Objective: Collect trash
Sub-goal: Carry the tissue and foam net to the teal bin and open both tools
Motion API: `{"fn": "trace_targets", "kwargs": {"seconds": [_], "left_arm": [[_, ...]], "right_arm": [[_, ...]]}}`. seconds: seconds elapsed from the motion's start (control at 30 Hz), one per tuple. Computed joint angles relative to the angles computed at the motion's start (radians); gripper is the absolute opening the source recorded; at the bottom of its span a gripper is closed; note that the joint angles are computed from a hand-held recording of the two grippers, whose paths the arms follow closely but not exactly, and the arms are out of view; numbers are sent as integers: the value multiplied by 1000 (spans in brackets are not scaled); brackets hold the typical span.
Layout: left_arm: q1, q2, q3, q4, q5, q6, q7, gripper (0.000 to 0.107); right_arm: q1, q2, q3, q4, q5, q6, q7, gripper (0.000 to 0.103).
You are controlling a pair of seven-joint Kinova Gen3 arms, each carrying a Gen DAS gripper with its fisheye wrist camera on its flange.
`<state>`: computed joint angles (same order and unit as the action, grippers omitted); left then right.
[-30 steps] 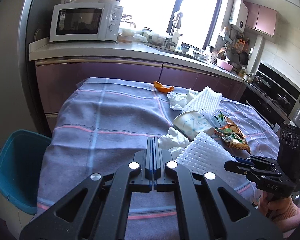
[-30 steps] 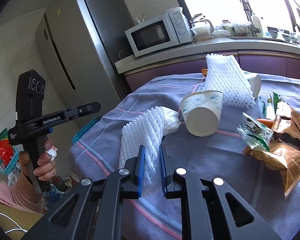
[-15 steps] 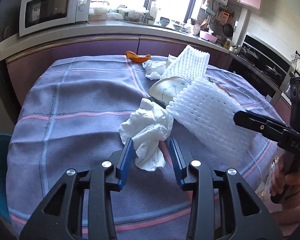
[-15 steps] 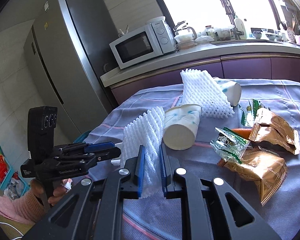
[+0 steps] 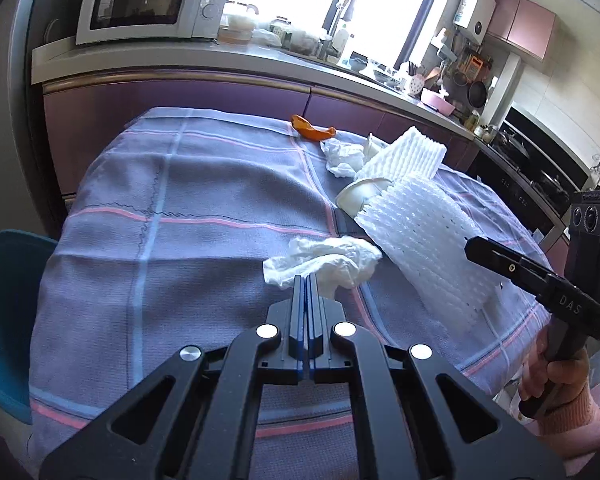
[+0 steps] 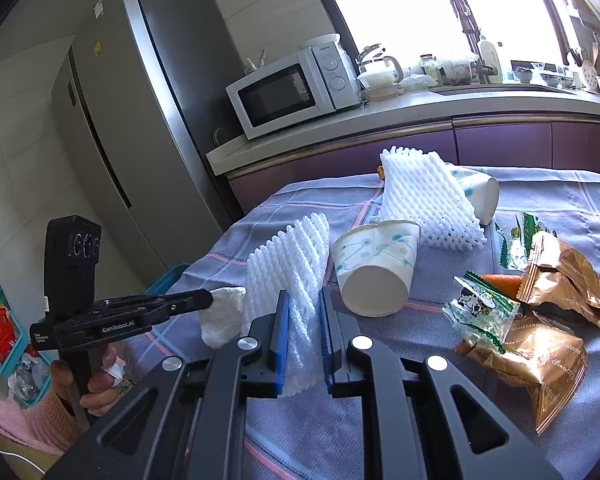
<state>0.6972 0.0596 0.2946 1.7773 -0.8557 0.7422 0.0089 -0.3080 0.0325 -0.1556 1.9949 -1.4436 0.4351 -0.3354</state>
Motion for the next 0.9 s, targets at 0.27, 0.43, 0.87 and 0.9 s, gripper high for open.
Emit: {"fn": "trace_targets", "kwargs": {"seconds": [0.27, 0.43, 0.87, 0.9], "left_arm": [[-28, -126, 78, 71, -57, 132, 125, 1], [-76, -209, 170, 97, -64, 291, 176, 1], [-249, -406, 262, 186, 82, 524, 178, 1], [-260, -418, 254, 200, 96, 517, 172, 1]], "right_arm": [[-3, 35, -11, -52, 40, 47, -36, 13], [-23, 86, -46, -133, 122, 75, -90, 13], [-132, 314, -162, -499, 496, 177, -390, 14], [-142, 332, -169, -527, 523, 187, -416, 14]]}}
